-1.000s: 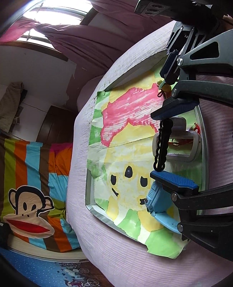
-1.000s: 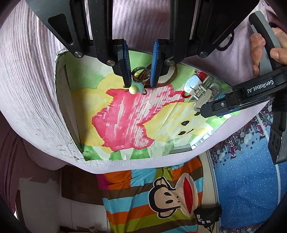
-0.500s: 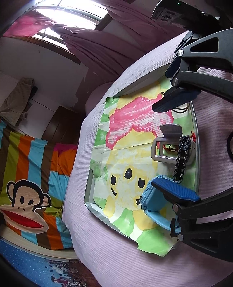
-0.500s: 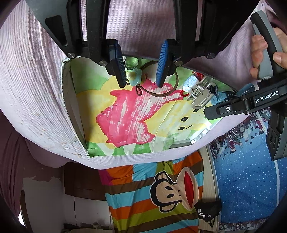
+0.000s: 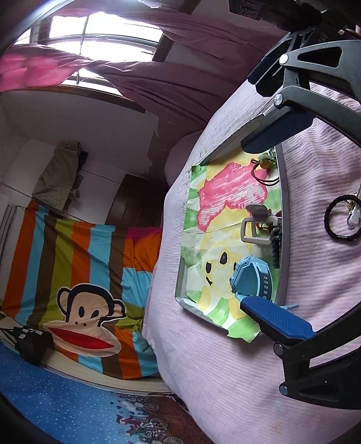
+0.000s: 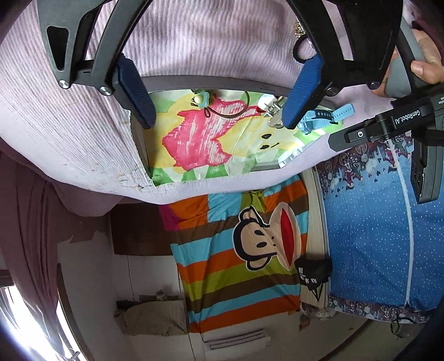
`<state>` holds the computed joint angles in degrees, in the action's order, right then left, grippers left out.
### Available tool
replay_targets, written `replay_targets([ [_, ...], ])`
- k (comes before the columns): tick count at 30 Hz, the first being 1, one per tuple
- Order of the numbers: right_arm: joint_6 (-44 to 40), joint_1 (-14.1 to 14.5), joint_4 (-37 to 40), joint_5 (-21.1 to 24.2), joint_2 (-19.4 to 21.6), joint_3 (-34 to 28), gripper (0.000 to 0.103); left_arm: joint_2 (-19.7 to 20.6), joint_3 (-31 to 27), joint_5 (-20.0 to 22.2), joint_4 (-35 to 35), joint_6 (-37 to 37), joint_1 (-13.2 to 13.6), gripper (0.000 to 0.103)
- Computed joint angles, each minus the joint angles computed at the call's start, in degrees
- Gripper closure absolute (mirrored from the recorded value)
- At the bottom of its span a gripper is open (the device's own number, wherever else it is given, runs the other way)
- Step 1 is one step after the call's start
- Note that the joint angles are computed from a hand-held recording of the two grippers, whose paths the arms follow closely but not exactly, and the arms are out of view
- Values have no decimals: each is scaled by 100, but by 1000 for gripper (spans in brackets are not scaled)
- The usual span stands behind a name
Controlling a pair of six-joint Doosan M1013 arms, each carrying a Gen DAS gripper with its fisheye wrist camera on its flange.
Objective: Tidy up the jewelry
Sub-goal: 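Withdraw both open tools from the tray, then move both open tools down toward the black hair tie with keys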
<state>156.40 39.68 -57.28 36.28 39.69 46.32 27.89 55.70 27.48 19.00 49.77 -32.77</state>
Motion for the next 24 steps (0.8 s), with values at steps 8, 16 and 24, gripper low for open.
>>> replay_targets([
  [8,1439,201,-1559,-210,-398,725,1,-488,840,-448,1989,-1458,-178,0],
  [16,2238,395,-2496,-153,-667,1285,1,-815,1395,-513,3236,-2539,-272,0],
  [24,2421,506,-2677,-75,-767,1562,1,-942,1636,-400,3383,-2659,-281,0],
])
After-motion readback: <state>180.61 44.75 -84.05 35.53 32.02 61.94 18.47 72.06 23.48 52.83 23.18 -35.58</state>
